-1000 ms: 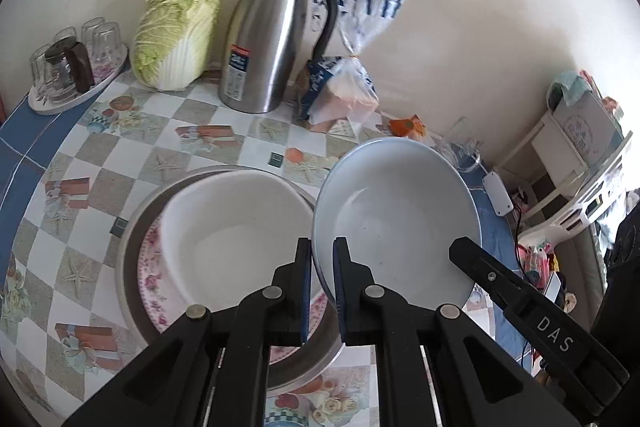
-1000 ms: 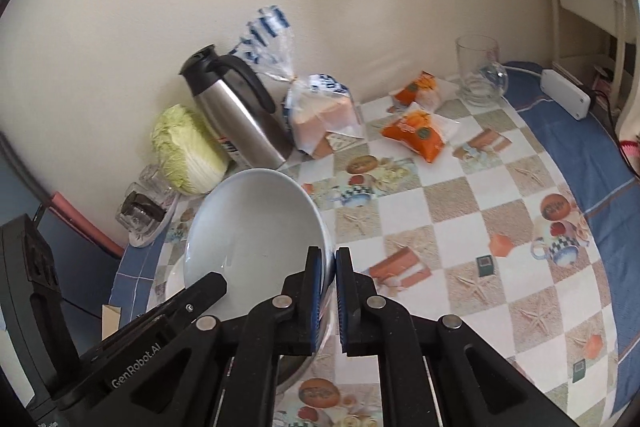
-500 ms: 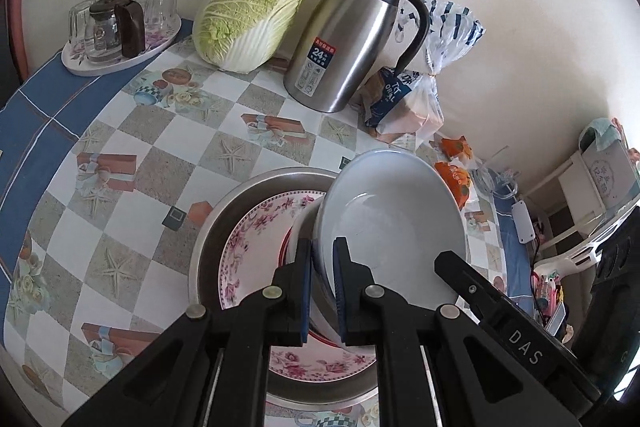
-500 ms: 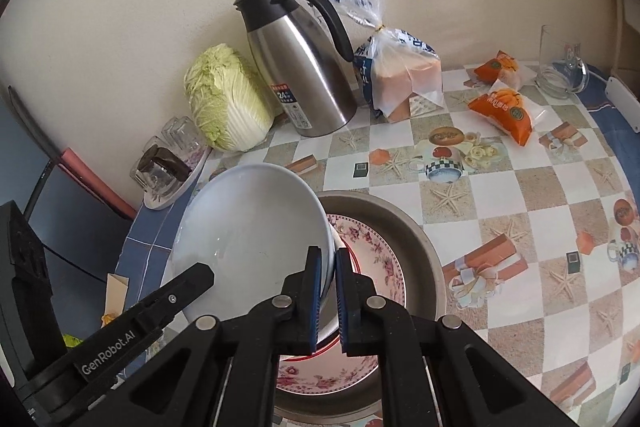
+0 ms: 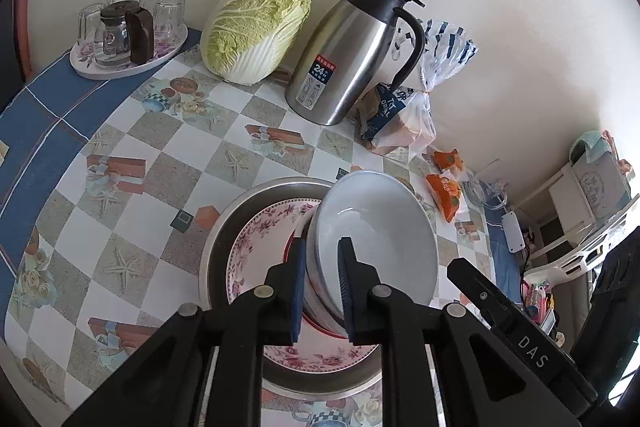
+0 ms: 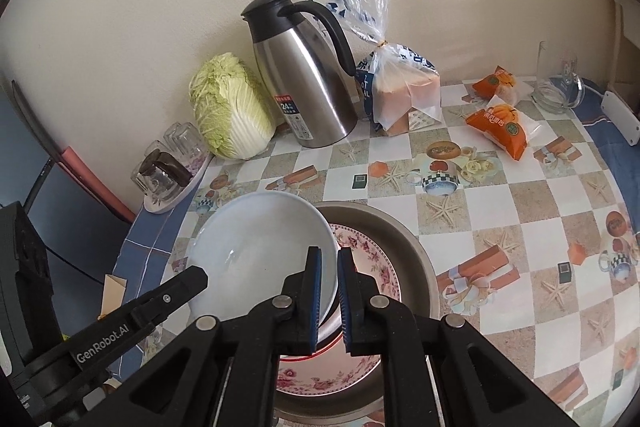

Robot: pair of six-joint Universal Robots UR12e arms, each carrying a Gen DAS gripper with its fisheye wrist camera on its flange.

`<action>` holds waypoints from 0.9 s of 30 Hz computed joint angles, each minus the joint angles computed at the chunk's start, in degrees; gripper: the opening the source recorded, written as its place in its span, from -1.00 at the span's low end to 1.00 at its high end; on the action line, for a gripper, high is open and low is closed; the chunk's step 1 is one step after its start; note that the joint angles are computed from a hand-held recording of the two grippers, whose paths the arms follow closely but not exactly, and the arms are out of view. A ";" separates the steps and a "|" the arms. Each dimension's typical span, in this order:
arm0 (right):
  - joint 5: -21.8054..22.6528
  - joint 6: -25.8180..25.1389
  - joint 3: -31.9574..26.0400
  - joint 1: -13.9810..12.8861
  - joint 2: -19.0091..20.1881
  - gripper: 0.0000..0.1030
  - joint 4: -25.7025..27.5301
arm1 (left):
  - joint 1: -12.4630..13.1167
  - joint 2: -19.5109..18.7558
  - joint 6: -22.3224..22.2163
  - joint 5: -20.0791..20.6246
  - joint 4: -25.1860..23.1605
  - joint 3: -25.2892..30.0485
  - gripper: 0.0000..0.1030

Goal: Organize plates and bowls

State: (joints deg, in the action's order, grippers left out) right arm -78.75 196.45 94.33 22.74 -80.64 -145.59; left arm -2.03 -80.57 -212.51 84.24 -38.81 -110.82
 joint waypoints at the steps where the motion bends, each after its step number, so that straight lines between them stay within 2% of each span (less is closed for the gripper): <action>1: -0.05 -0.23 0.30 0.02 -0.38 -0.80 -0.05 | -0.14 0.39 0.13 0.64 -0.17 -0.16 -0.15; 4: -0.68 -0.93 1.66 0.27 -1.78 -0.78 0.26 | -0.75 1.57 0.17 3.53 -1.03 -1.02 0.28; 5: -1.19 -1.24 2.10 0.42 -2.20 -0.57 0.59 | -1.05 1.92 -0.02 4.94 -2.41 -1.13 0.34; 6: -1.95 -1.63 2.36 0.65 -2.55 -0.27 1.26 | -1.26 2.19 -0.15 6.19 -3.38 -1.39 0.42; 8: -3.28 -2.20 2.95 1.02 -3.12 0.00 2.04 | -1.54 2.75 0.21 7.92 -4.75 -2.10 0.50; 10: -3.50 -2.24 3.94 1.14 -3.74 0.06 1.97 | -1.56 3.29 1.21 8.51 -5.52 -2.91 0.71; 12: -3.74 -2.28 4.83 1.30 -4.29 0.19 2.10 | -2.21 3.73 2.46 10.96 -5.43 -3.75 0.85; 15: -4.95 -2.90 6.14 1.71 -4.92 0.41 1.67 | -3.25 3.87 3.86 14.72 -7.08 -4.15 0.88; 17: -5.64 -3.21 6.90 1.91 -5.21 0.49 1.34 | -3.12 4.19 4.73 14.78 -7.43 -4.83 0.88; 20: -6.78 -3.57 7.72 2.21 -5.47 0.71 1.47 | -2.82 4.54 5.92 14.38 -7.76 -5.52 0.88; 24: -7.80 -3.73 8.18 2.49 -5.50 1.00 2.14 | -3.62 4.30 7.80 17.47 -8.33 -5.55 0.88; 27: -8.28 -3.50 8.25 2.59 -5.36 1.00 2.59 | -3.04 4.28 8.07 15.64 -8.10 -5.85 0.88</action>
